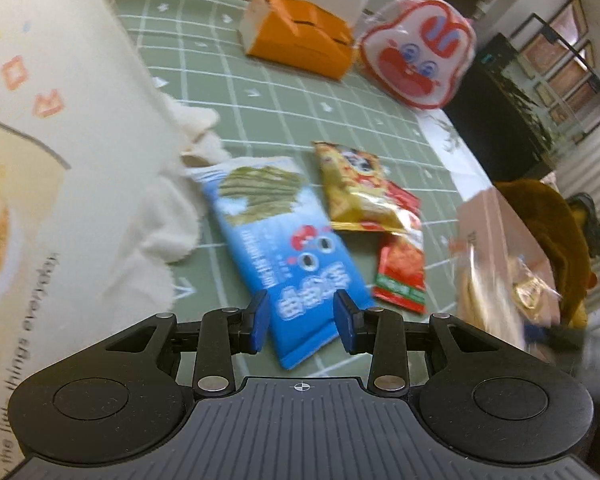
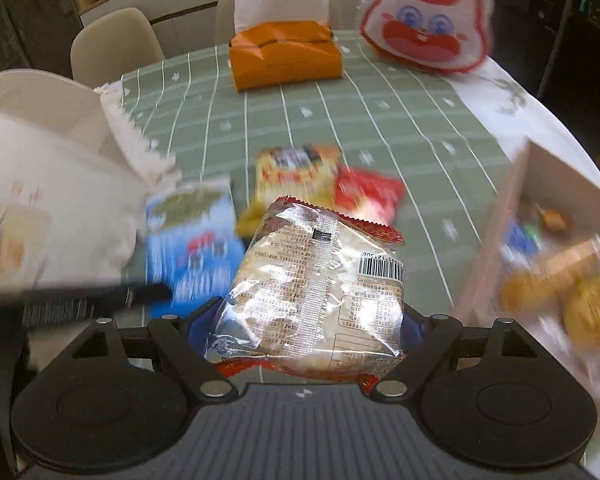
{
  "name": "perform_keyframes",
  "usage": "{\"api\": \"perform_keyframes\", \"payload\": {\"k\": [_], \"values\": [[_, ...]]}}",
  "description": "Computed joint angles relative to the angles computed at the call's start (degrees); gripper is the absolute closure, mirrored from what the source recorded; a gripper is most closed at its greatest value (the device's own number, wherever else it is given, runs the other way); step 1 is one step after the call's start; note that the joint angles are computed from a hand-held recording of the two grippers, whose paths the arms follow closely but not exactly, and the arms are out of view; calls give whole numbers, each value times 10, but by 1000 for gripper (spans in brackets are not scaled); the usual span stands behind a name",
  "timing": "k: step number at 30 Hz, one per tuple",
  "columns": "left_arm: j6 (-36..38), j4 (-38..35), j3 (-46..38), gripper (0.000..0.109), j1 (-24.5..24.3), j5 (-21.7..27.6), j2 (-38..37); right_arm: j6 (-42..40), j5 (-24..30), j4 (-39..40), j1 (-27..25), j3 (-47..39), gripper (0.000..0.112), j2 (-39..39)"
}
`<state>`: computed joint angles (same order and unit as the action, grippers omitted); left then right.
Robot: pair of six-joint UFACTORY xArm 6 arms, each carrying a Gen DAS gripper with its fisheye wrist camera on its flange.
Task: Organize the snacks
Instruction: 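Grasp the yellow panda-print packet with the left gripper while the right moves to the clear biscuit packet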
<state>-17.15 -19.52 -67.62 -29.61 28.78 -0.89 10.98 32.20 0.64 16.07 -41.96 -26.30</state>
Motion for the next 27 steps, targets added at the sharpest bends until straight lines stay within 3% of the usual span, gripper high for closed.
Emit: {"api": "perform_keyframes", "payload": {"k": [3, 7, 14, 17, 20, 24, 27], "values": [[2, -7, -31, 69, -6, -9, 16, 28, 15, -31, -11, 61, 26, -64], [-12, 0, -121, 69, -7, -10, 77, -9, 31, 44, -49, 124, 26, -135], [-145, 185, -419, 69, -6, 136, 296, 13, 37, 9, -101, 191, 25, -224], [-118, 165, -488, 66, -12, 173, 350, 5, 48, 3, -127, 215, 25, -256], [-64, 190, -500, 60, -28, 169, 361, -5, 55, 12, -152, 235, 25, -276], [16, 215, -503, 57, -47, 173, 361, -55, 33, 132, -192, 265, 18, -292], [65, 228, -513, 57, -60, 176, 366, -69, 3, 177, -195, 287, 10, -308]]}}
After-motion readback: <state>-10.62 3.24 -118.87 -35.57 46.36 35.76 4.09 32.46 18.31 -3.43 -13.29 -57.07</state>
